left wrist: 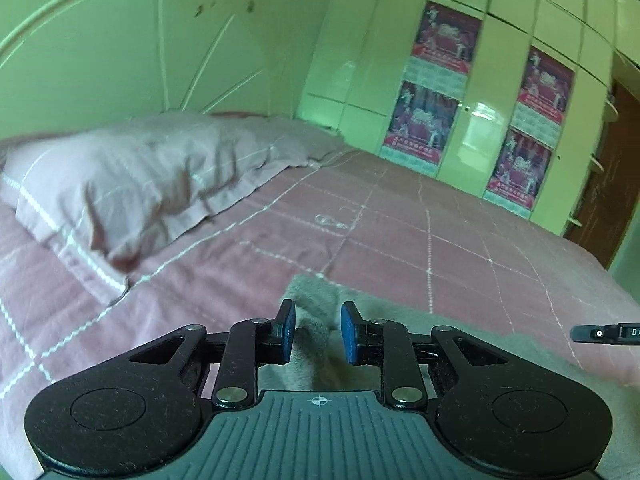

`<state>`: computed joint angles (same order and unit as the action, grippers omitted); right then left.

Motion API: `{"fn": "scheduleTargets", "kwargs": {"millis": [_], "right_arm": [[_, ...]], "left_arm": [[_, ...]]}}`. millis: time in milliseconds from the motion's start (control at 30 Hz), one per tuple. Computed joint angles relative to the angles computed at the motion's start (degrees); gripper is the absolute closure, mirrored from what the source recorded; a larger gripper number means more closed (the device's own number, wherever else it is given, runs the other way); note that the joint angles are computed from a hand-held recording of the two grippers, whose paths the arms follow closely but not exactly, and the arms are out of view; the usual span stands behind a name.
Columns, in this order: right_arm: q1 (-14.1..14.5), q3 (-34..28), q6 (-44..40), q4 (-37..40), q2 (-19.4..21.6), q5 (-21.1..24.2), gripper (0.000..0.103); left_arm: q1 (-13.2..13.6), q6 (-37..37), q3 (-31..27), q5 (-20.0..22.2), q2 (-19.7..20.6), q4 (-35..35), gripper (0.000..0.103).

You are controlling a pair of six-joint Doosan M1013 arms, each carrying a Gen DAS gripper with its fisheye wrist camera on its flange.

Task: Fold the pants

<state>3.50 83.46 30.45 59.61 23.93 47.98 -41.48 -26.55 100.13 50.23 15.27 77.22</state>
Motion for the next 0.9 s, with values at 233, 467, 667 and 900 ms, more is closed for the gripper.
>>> {"fn": "scheduleTargets", "kwargs": {"millis": [233, 467, 667, 900], "right_arm": [[5.53, 0.94, 9.77, -3.75, 2.53, 2.44, 0.093], [3.82, 5.75, 2.82, 4.24, -1.86, -0.14, 0.092], [1.54, 7.49, 6.99, -1.02, -3.58, -3.57, 0.092], [3.96, 6.37, 11.76, -6.77, -2.34, -3.94, 0.091]], "left_arm": [[-3.17, 6.29, -4.29, 9.17, 3.83, 0.93, 0.079], [-5.17, 5.20, -1.69, 15.64, 1.67, -0.65, 0.062], [-5.13, 5.16, -4.22, 11.76, 4.12, -1.75, 0.062], [-3.73, 10.97, -5.90, 9.65, 5.61, -10.32, 0.062]]}}
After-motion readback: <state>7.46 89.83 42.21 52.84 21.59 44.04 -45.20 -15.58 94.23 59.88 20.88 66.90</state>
